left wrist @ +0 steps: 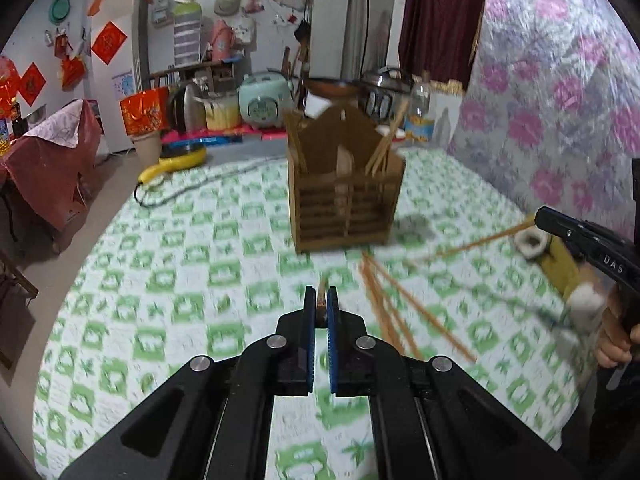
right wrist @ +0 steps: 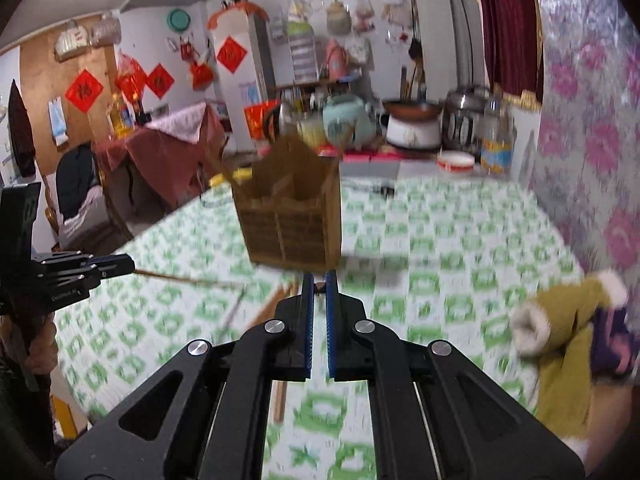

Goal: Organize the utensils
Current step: 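Lift the held chopsticks and carry both tools over the wooden holder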

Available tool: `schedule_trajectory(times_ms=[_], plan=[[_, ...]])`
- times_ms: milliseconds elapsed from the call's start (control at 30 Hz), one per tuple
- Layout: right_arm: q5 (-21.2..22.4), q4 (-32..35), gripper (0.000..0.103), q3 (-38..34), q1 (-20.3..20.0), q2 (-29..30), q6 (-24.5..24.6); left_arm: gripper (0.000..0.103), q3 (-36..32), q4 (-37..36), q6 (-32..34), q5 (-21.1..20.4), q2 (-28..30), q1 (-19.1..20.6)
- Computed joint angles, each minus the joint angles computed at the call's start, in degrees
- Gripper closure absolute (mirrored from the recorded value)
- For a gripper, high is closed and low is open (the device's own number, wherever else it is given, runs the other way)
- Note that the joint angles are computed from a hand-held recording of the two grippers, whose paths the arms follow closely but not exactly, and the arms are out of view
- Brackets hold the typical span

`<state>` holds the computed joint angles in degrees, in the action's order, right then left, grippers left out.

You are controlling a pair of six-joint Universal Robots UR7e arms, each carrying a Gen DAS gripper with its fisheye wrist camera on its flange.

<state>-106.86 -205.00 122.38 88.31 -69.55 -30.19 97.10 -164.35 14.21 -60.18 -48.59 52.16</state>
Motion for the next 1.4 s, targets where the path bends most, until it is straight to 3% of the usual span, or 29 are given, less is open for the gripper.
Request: schedule_trajectory(times_ms=[400, 600, 767, 1067, 1400], plan=[[3.03, 5.29, 0.097, -10.06, 3.35, -0.15, 4.89, 0.097, -11.37, 0.70, -0.35, -4.12, 2.11, -2.03], [4.03, 1.88, 0.097, -15.71, 5.69, 2.46, 5.47, 0.097, -15.74, -1.26, 1.85, -3.19, 4.24, -4.05], [1.81, -0.55, 0.097, -20.78, 7.03, 6.86, 4.23, 0.097, -19.77, -3.04, 2.45, -1.53, 7.70, -4.27], [1.16, 3.39, 0.097, -25.96, 5.85, 10.79, 3.97, 0.097, -28.86, 1.55, 0.94, -0.27, 13.86, -2.16], [1.26, 8.58, 0.097, -28.27, 4.55, 12.19, 5.31, 0.097, -32.82, 6.79, -0.68, 0.11, 15.96, -0.44]])
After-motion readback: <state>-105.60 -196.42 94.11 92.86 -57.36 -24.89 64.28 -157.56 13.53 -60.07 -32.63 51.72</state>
